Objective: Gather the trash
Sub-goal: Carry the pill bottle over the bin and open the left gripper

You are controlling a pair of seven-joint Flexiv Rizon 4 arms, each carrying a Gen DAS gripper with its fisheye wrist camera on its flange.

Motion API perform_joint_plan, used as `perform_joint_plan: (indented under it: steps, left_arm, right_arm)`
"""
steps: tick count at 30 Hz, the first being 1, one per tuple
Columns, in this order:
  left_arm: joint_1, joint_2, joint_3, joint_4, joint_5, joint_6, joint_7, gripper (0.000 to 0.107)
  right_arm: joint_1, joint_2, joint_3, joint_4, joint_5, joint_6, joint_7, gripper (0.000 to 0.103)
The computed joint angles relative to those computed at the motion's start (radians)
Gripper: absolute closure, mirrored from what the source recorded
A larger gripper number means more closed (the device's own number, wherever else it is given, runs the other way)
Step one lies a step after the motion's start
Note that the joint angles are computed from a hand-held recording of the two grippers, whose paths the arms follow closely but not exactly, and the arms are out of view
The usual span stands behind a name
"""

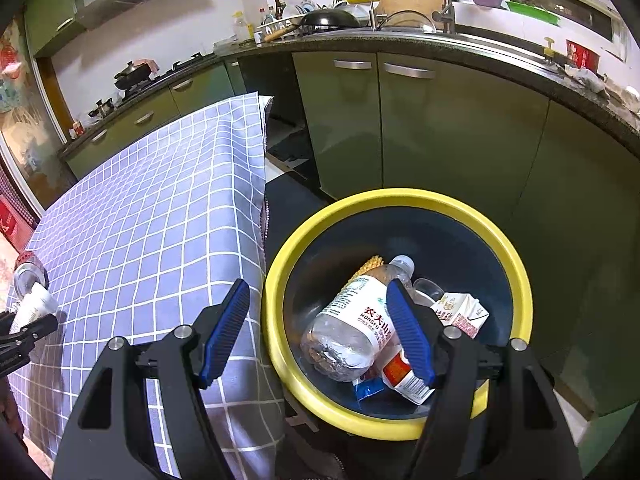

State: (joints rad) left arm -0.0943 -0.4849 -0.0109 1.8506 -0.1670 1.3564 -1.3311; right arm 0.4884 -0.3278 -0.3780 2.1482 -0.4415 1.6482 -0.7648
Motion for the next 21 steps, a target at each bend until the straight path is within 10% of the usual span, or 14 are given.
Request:
perform_joint_plan:
  steps: [21]
  left_arm:
    - [-0.132, -0.17, -0.191, -0.397, -0.085, -0.249, 0.327, 0.06]
  right_arm:
    - [0.36, 0.066, -0.514, 0.176, 0.189, 0.096, -0.086, 0.036]
